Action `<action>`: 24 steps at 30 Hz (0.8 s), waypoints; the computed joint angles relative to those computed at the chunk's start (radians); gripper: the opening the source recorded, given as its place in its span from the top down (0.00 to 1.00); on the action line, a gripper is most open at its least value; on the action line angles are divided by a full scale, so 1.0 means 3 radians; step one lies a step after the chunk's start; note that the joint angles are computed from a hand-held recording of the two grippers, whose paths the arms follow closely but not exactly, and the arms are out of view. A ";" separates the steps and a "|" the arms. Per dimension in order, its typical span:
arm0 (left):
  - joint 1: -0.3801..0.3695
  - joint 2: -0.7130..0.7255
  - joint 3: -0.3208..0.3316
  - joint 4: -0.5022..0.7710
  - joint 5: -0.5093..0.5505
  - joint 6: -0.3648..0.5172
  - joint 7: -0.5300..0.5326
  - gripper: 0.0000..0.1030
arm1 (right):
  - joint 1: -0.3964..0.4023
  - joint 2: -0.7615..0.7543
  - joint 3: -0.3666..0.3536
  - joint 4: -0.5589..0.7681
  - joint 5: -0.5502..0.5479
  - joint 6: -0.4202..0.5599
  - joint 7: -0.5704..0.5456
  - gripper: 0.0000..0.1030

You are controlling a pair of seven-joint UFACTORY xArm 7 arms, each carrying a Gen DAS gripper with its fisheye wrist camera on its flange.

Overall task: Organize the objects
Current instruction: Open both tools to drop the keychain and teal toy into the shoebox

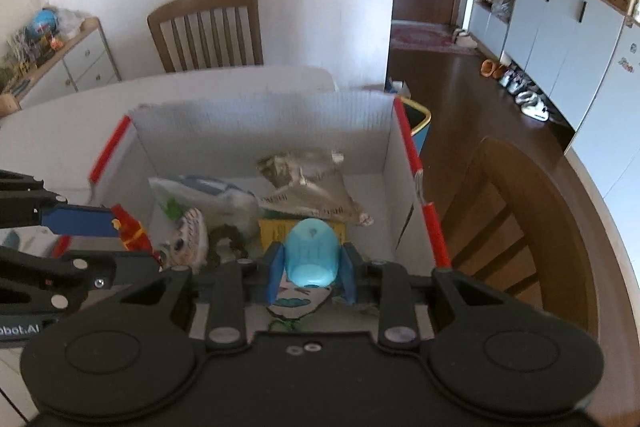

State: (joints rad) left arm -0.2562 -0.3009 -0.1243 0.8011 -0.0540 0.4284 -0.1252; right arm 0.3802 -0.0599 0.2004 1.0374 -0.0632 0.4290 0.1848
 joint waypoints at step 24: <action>-0.0016 0.0237 0.0014 0.0064 -0.0102 0.0167 -0.0172 0.60 | -0.0014 0.0174 -0.0042 0.0123 0.0495 0.0165 -0.0472 0.67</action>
